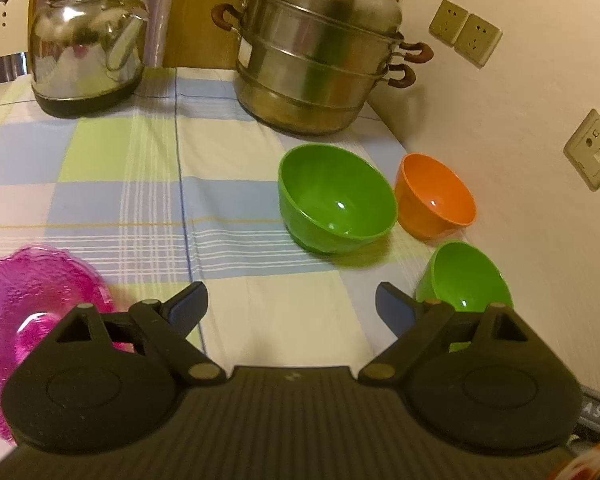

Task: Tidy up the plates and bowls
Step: 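Move both tools toward the green and orange bowls, then close both tools on the rim of the large green bowl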

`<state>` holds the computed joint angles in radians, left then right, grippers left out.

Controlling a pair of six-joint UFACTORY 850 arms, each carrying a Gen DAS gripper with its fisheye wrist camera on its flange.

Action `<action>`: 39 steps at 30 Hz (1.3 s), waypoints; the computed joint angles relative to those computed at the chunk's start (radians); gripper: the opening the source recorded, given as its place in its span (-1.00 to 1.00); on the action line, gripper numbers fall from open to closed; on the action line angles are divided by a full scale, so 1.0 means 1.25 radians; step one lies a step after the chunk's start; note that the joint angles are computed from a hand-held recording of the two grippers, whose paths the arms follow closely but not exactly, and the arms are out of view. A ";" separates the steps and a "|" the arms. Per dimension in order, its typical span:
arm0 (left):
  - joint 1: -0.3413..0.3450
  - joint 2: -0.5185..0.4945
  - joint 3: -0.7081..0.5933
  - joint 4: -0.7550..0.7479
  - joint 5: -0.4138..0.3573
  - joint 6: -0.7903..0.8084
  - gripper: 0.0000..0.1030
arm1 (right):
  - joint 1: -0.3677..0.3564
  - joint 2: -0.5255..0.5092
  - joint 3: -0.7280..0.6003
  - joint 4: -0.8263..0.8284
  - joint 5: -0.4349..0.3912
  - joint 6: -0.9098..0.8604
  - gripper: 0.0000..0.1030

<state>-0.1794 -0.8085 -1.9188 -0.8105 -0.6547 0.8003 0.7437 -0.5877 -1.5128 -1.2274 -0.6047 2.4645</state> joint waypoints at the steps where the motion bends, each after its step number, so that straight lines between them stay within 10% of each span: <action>1: -0.004 -0.007 -0.006 0.005 0.004 -0.004 0.74 | -0.001 0.003 0.007 -0.001 -0.002 0.004 0.31; 14: -0.065 -0.069 -0.074 0.005 -0.031 -0.014 0.61 | -0.028 0.061 0.101 0.003 -0.109 0.004 0.31; 21: -0.119 -0.119 -0.129 0.021 -0.067 -0.033 0.26 | -0.088 0.078 0.154 0.022 -0.055 -0.015 0.30; 39: -0.169 -0.211 -0.252 0.111 -0.094 -0.090 -0.87 | -0.155 0.038 0.143 0.066 0.052 -0.135 -0.87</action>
